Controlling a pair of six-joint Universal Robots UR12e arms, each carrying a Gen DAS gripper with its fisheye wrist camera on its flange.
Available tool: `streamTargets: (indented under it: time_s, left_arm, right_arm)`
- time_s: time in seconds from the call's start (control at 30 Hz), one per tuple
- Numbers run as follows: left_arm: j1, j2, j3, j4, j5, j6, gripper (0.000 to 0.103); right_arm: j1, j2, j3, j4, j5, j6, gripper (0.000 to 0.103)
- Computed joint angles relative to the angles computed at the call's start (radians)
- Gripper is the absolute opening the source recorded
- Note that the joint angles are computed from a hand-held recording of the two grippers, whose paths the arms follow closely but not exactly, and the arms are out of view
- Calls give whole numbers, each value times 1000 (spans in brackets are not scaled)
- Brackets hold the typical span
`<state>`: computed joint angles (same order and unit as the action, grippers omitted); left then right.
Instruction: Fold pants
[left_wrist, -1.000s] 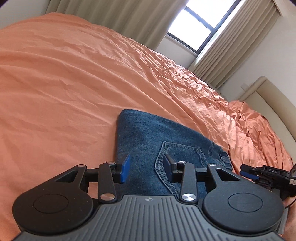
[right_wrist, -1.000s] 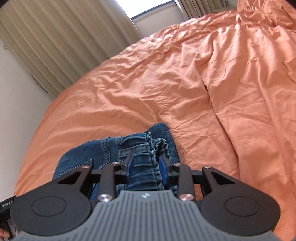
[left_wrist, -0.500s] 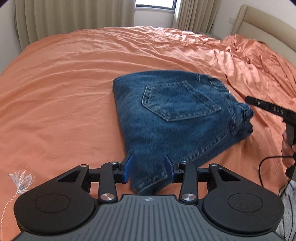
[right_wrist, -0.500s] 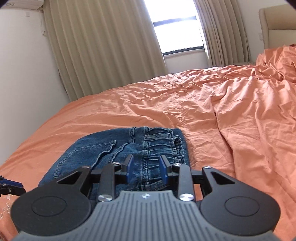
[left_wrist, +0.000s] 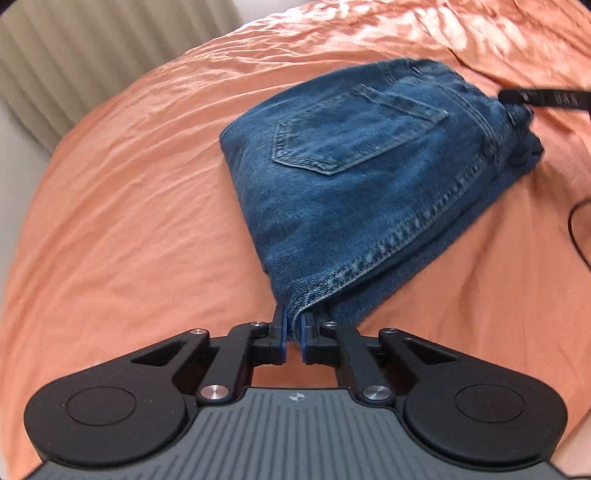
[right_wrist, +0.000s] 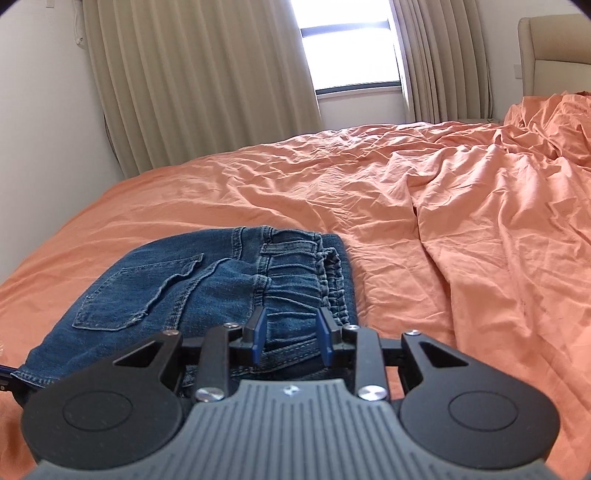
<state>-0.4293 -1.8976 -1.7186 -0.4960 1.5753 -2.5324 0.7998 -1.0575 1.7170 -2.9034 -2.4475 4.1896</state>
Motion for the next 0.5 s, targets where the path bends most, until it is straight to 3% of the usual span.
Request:
streamTargets:
  time_s: [0.1, 0.2, 0.5]
  left_arm:
    - [-7, 5, -10, 12, 29, 68, 5]
    - [-8, -6, -16, -1, 38, 54, 5]
    - [-15, -32, -21, -7, 74, 31, 6]
  right_arm:
    - [-3, -13, 1, 75, 26, 53, 26]
    - [-9, -21, 10, 123, 67, 109, 26]
    - [-21, -15, 5, 171, 101, 105, 28]
